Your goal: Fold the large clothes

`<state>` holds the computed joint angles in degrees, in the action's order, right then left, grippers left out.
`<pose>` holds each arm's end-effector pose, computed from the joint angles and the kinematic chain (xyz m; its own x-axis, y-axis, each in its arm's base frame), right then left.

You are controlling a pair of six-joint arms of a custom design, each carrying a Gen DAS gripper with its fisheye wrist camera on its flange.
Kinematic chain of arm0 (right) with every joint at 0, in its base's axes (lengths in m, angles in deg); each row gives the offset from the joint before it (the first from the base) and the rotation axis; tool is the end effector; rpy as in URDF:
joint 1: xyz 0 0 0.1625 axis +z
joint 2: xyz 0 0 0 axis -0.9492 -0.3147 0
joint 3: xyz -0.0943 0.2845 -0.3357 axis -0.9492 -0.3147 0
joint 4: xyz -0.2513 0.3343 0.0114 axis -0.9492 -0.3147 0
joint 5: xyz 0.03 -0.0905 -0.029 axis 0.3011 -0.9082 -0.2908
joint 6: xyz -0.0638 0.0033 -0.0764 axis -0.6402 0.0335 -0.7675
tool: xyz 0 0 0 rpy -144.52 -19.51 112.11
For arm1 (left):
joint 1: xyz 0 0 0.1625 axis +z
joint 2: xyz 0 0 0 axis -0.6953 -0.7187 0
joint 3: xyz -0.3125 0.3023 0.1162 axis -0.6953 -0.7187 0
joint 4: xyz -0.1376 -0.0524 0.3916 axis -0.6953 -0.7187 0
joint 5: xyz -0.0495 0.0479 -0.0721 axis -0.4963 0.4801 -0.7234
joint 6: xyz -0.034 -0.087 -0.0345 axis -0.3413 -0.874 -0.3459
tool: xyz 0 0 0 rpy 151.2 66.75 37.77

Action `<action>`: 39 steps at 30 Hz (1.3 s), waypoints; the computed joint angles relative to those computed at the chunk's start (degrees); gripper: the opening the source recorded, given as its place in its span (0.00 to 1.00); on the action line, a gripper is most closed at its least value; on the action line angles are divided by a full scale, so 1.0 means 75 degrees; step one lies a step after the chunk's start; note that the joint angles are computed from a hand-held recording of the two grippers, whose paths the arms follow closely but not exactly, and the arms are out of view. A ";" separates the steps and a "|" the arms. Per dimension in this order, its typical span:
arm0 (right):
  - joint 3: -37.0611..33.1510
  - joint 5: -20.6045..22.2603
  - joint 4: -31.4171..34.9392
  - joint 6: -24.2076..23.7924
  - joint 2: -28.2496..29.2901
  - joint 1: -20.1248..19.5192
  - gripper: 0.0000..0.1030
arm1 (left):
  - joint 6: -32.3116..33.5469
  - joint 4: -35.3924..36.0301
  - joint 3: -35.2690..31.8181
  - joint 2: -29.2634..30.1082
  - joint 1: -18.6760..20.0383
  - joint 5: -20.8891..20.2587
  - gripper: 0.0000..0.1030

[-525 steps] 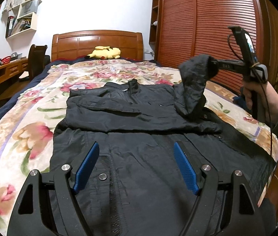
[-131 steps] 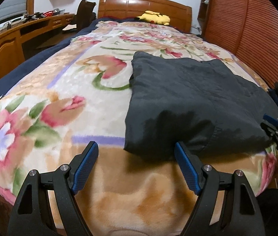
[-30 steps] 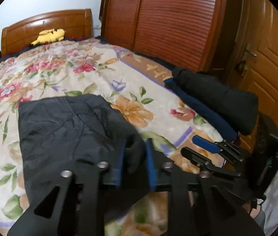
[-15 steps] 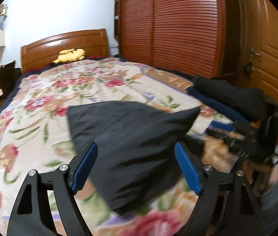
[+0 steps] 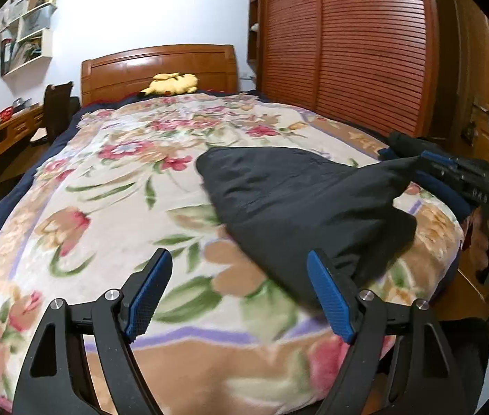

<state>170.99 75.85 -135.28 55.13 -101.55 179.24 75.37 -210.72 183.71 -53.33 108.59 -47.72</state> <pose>0.2130 -0.4390 0.0476 -0.6942 0.2049 0.6900 -0.6174 0.3234 -0.7171 -0.1020 -0.5733 0.2545 -0.5364 0.6980 -0.4744 0.8428 0.4137 -0.3443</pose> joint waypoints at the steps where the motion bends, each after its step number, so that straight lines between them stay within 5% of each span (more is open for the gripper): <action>1: -0.0113 0.0071 0.0153 -0.0023 -0.0008 0.0018 0.46 | 0.0001 0.0022 -0.0022 -0.0035 0.0071 -0.0033 0.79; 13: -0.1503 0.0588 0.1960 -0.0137 0.0228 0.0031 0.53 | 0.0068 0.0199 -0.0119 -0.0348 0.0580 -0.0225 0.79; 24: -0.3144 0.1373 0.4548 0.0927 0.0930 -0.0211 0.53 | 0.0101 0.0248 -0.0227 -0.0370 0.0857 -0.0249 0.79; 35: -0.3555 0.0552 0.6225 0.2053 0.0993 -0.0699 0.53 | 0.0131 0.0277 -0.0213 -0.0223 0.0889 -0.0152 0.79; 39: -0.3669 0.0504 0.6538 0.2010 0.1049 -0.0715 0.45 | 0.0132 0.0318 -0.0208 -0.0193 0.0875 -0.0153 0.79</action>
